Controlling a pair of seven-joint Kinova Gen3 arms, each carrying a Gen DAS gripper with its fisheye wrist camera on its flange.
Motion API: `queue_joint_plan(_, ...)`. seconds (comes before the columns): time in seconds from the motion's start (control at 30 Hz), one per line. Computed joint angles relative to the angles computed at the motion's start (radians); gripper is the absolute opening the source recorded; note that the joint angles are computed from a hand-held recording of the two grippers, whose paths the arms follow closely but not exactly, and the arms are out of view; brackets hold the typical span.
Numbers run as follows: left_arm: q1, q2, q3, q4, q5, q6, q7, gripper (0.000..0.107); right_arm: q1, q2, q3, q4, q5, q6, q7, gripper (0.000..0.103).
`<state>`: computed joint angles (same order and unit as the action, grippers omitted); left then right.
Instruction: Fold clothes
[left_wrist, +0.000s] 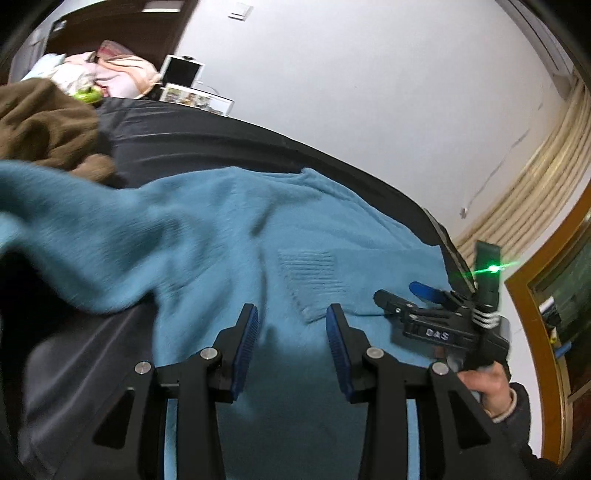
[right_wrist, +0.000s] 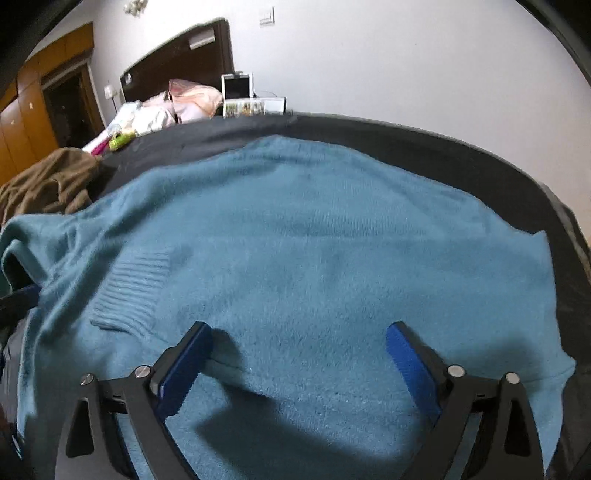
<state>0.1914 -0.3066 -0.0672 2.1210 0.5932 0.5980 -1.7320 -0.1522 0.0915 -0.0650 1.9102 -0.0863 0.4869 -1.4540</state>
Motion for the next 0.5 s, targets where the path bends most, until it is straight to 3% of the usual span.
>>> queue_joint_plan(0.17, -0.096, -0.158, 0.018, 0.045, -0.128, 0.053, 0.14, 0.047, -0.002, 0.006, -0.003, -0.004, -0.003, 0.008, 0.012, 0.102)
queue_joint_plan(0.33, -0.218, -0.341, 0.021, 0.064, -0.302, 0.144, 0.28, 0.066, 0.004, 0.008, -0.006, 0.001, -0.029, 0.001, 0.038, 0.102)
queue_joint_plan(0.4, -0.262, -0.402, 0.012, 0.069, -0.369, 0.17, 0.313, 0.079, 0.002, 0.011, -0.006, 0.001, -0.027, -0.002, 0.037, 0.102)
queue_joint_plan(0.5, -0.297, -0.445, -0.014, 0.077, -0.442, 0.18, 0.336, 0.081, 0.004, 0.011, -0.006, 0.001, -0.031, -0.002, 0.043, 0.102)
